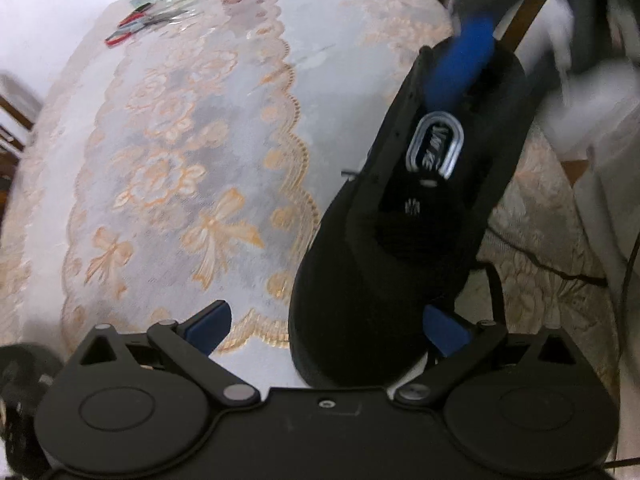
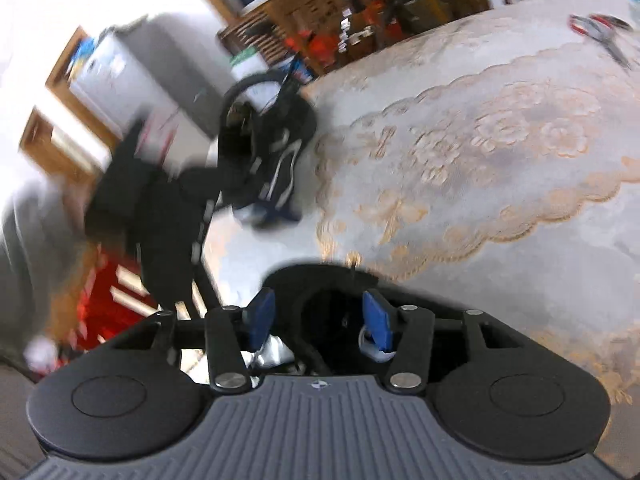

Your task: Lace up shoes with both hands

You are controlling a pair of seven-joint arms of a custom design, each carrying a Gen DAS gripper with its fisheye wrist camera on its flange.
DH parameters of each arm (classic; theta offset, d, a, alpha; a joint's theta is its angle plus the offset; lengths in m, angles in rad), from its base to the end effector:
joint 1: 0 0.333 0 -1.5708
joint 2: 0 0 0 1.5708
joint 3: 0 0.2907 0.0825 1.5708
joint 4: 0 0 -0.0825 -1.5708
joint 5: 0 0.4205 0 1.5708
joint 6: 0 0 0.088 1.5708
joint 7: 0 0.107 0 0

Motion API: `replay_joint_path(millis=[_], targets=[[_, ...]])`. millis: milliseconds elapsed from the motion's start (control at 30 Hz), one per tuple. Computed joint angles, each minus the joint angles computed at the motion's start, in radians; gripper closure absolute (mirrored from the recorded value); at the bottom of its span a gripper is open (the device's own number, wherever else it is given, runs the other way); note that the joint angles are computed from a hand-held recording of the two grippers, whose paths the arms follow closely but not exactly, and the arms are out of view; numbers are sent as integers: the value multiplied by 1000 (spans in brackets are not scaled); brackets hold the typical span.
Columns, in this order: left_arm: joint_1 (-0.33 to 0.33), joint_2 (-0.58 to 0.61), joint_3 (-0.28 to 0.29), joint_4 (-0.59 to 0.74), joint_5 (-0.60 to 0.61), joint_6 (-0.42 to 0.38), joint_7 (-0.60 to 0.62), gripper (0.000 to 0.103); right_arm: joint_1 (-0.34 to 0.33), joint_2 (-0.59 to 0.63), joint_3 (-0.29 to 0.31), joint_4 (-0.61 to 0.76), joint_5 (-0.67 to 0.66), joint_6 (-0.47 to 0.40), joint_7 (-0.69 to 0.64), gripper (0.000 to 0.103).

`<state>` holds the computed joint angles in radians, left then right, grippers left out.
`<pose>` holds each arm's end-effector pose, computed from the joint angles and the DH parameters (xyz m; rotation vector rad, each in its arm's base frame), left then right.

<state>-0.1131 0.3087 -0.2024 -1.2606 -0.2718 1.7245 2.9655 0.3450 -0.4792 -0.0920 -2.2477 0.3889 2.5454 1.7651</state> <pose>0.6544 -0.2168 0.5844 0.1583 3.0123 -0.5505 0.4926 0.1156 0.6104 -1.4696 1.7675 -0.1052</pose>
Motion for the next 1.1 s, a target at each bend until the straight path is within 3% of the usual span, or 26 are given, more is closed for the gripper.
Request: replay_joint_path(millis=[67, 167, 200, 300, 367, 400, 433, 567, 667, 700, 800, 867, 900, 933, 967, 1033, 1100], targets=[[13, -45, 8, -55, -18, 28, -23, 1, -56, 53, 33, 75, -81, -35, 83, 50], [30, -114, 22, -131, -44, 49, -78, 1, -75, 213, 42, 244, -163, -179, 50, 57], [35, -144, 27, -165, -48, 58, -88, 1, -70, 245, 37, 269, -128, -209, 16, 63], [51, -223, 44, -250, -53, 76, -102, 1, -79, 303, 45, 313, -44, -278, -28, 66], [59, -260, 56, -290, -50, 82, -128, 1, -90, 303, 68, 310, -67, -277, -38, 69], [62, -278, 61, -310, -47, 87, -144, 1, -93, 303, 73, 311, -67, -273, -55, 81], [65, -293, 65, -328, -44, 93, -162, 1, -94, 304, 76, 313, -66, -269, -72, 99], [69, -341, 74, -387, -34, 128, -222, 1, -125, 328, 71, 346, 33, -283, -45, 100], [67, -371, 79, -419, -68, 146, -232, 1, -131, 343, 10, 356, 376, -155, -8, 100], [64, -376, 77, -427, -74, 150, -239, 1, -138, 360, 11, 389, 424, -81, -33, 100], [48, -396, 62, -455, -50, 193, -284, 1, -157, 465, 14, 563, 604, 48, -223, 100], [34, -409, 50, -473, -23, 232, -341, 1, -187, 577, 27, 718, 447, 57, -193, 94], [27, -411, 44, -476, -11, 243, -387, 1, -200, 630, 29, 786, 372, 26, -182, 69], [21, -414, 38, -481, 6, 257, -437, 1, -221, 697, 28, 872, 314, -50, -188, 26], [14, -418, 30, -490, 33, 276, -500, 1, -242, 739, 29, 923, 279, -138, -169, 15], [1, -423, 12, -505, 93, 309, -632, 1, -288, 791, 39, 981, 247, -307, -137, 23], [-12, -441, -2, -530, 151, 333, -771, 1, -344, 795, 61, 969, 266, -494, -102, 25]])
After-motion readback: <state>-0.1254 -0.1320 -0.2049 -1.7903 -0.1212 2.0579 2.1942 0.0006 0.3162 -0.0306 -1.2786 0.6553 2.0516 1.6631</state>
